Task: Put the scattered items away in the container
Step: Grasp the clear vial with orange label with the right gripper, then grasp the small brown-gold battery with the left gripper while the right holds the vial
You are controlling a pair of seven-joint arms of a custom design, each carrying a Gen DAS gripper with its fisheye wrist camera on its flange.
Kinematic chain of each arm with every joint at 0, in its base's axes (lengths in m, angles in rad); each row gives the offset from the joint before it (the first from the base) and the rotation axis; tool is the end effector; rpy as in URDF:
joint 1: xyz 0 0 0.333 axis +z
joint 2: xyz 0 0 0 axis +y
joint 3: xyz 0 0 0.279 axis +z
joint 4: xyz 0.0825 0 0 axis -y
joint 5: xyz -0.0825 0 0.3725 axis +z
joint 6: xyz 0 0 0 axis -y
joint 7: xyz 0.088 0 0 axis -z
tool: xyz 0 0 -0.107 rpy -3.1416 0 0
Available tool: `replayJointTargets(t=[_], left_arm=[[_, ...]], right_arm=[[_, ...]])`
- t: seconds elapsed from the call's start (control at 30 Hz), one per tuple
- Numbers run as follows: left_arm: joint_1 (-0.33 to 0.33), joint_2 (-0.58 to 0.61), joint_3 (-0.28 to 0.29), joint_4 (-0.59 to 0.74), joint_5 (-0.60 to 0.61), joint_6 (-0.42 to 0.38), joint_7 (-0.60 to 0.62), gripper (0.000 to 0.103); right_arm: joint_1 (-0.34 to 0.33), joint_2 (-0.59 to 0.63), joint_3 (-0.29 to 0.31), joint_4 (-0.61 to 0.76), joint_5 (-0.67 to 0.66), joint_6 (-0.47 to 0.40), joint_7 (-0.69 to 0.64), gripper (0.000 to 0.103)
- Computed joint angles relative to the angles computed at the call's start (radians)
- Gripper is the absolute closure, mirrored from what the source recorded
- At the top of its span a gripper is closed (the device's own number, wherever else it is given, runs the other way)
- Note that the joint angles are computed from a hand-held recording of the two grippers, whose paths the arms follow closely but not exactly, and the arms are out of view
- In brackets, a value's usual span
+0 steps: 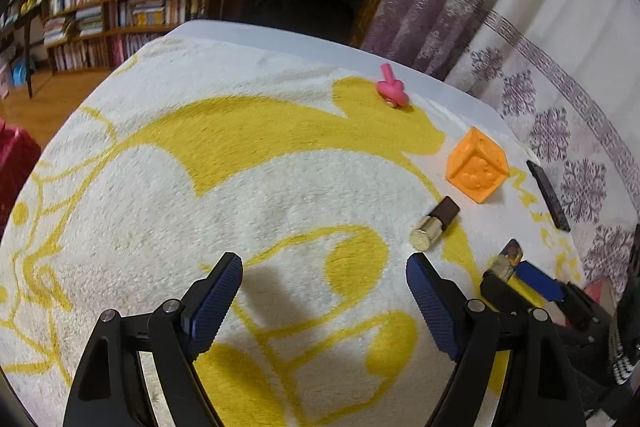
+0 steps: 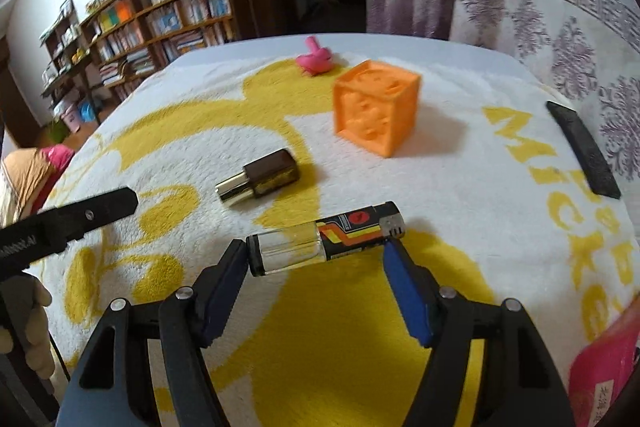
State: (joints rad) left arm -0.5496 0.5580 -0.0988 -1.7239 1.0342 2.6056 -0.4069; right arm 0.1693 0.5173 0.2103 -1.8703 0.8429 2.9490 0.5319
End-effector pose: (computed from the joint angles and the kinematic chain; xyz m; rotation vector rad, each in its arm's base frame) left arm 0.5230 -0.4108 0.2666 -2.3092 1.3274 -0.7844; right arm 0.6159 0.1819 0.2622 -2.1831 1.1920 -0.3037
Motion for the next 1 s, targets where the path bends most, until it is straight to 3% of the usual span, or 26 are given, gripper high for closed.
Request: replayJointTargets(t=[0.27,0.43,0.57,0.6,0.67,0.7,0.73,0.83,1.0], left_arm=[[-0.019,0.158,-0.024,0.282,-0.091,-0.117,0.375,0.017],[-0.04,0.327,-0.018,0.538,-0.209,-0.19,0.636,0.017],[-0.07,0.45,0.013,0.73,-0.292,-0.251,0.745,0.018],[-0.078,0.481,0.024,0.779,-0.309,-0.27,0.768,0.022],[-0.082,0.539,0.028,0.869,-0.353,-0.296,0.823,0.052],[-0.078,0.568,0.025,0.908,-0.381,-0.298,0.852,0.058],[-0.075,0.586,0.025,0.929,-0.405,-0.293,0.871,0.071],[-0.089,0.586,0.056,0.92,-0.424,-0.265,0.868,0.083],[-0.102,0.478,0.085,0.741,-0.385,-0.181,0.769,0.083]], right_arm=[[-0.092,-0.031,0.082,-0.022,0.164,0.058,-0.14,0.03],[-0.093,-0.032,0.054,0.002,0.232,0.024,-0.153,0.03],[-0.094,-0.041,0.045,0.004,0.278,0.008,-0.175,0.03],[-0.093,-0.044,0.045,0.002,0.29,0.005,-0.186,0.03],[-0.09,-0.048,0.044,0.0,0.313,0.005,-0.212,0.03],[-0.087,-0.049,0.043,-0.001,0.322,0.006,-0.224,0.03],[-0.081,-0.049,0.04,-0.002,0.327,0.009,-0.232,0.03],[-0.066,-0.048,0.031,-0.005,0.333,0.022,-0.244,0.03],[-0.063,-0.042,0.03,0.001,0.349,0.032,-0.257,0.03]])
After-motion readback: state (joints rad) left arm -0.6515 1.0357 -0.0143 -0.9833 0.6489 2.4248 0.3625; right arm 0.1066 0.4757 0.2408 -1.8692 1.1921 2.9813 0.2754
